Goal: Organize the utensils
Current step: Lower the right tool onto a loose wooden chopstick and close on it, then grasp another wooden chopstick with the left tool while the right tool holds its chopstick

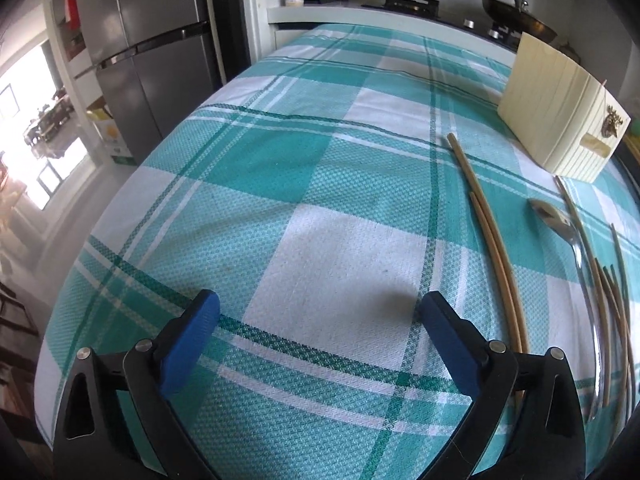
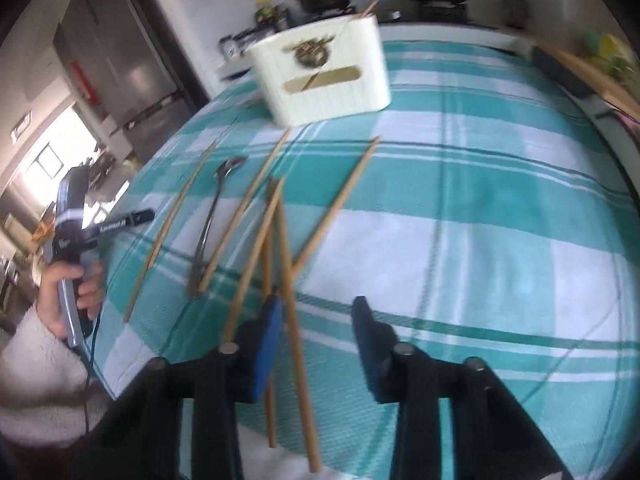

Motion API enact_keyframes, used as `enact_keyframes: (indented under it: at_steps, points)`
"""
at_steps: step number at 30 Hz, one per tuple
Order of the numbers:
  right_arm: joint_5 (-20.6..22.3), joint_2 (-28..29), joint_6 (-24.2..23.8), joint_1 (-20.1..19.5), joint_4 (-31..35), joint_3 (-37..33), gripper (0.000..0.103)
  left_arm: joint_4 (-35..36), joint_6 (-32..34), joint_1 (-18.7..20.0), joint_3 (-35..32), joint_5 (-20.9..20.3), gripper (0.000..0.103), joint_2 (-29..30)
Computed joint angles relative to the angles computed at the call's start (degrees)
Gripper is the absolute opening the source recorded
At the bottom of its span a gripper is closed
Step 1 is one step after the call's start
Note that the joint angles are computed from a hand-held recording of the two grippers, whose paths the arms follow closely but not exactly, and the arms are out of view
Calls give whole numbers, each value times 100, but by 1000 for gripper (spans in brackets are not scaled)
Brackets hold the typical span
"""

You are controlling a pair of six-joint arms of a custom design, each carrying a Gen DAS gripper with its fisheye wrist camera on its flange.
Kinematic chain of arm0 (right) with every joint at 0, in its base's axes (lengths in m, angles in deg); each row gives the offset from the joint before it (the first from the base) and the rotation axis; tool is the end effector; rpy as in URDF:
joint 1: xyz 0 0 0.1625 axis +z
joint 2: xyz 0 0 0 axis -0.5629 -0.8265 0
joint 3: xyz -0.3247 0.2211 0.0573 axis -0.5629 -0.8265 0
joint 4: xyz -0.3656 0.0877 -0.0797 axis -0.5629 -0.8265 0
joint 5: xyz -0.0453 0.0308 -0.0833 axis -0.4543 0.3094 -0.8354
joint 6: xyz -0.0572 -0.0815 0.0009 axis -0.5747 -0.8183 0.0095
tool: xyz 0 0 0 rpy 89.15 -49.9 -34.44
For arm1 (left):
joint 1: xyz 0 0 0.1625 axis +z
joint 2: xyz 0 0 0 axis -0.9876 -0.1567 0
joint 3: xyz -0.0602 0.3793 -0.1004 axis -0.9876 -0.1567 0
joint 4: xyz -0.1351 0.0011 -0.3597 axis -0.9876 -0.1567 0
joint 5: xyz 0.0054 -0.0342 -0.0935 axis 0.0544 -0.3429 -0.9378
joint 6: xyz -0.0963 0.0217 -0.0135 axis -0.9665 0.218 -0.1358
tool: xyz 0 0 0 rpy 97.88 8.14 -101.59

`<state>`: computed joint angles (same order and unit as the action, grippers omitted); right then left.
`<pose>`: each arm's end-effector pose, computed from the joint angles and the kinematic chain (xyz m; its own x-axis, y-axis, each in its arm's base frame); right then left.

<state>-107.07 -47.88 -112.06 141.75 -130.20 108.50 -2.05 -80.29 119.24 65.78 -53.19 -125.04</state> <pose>0.2339 -0.3903 0.0759 -0.6780 -0.6494 0.3443 -0.7074 0.7038 -0.0656 -0.0289 -0.3022 0.2617 -0.5517 -0.6256 -0.5517 0.0387 0.6415 -0.7661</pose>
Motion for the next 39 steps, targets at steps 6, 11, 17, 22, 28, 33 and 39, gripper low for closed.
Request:
enact_keyframes:
  at_steps: [6,11,17,22,28,33,39]
  points:
    - [-495,293,24,160,180,-181,7,77,-79,-42,6,-17,101,7]
    - [-1048,397,317,22,-1397,149,7,84,-90,-44,3,-21,101,17]
    - [-1936,867,-281,-75,-3398,286,14,110,-136,-34,-19,-52,103,17]
    - [-1622,775,-321,-314,-3470,271,53,68,42,-173,93,-119,102,-382]
    - [-1536,807,-356,-307,-3435,294,64,-170,-578,-879,421,-103,102,-1455]
    - [-1518,811,-300,-299,-3473,321,64,-1374,473,-672,316,-281,102,-375]
    - [-1485,789,-315,-321,-3533,366,64,-337,-157,-639,-104,-534,102,988]
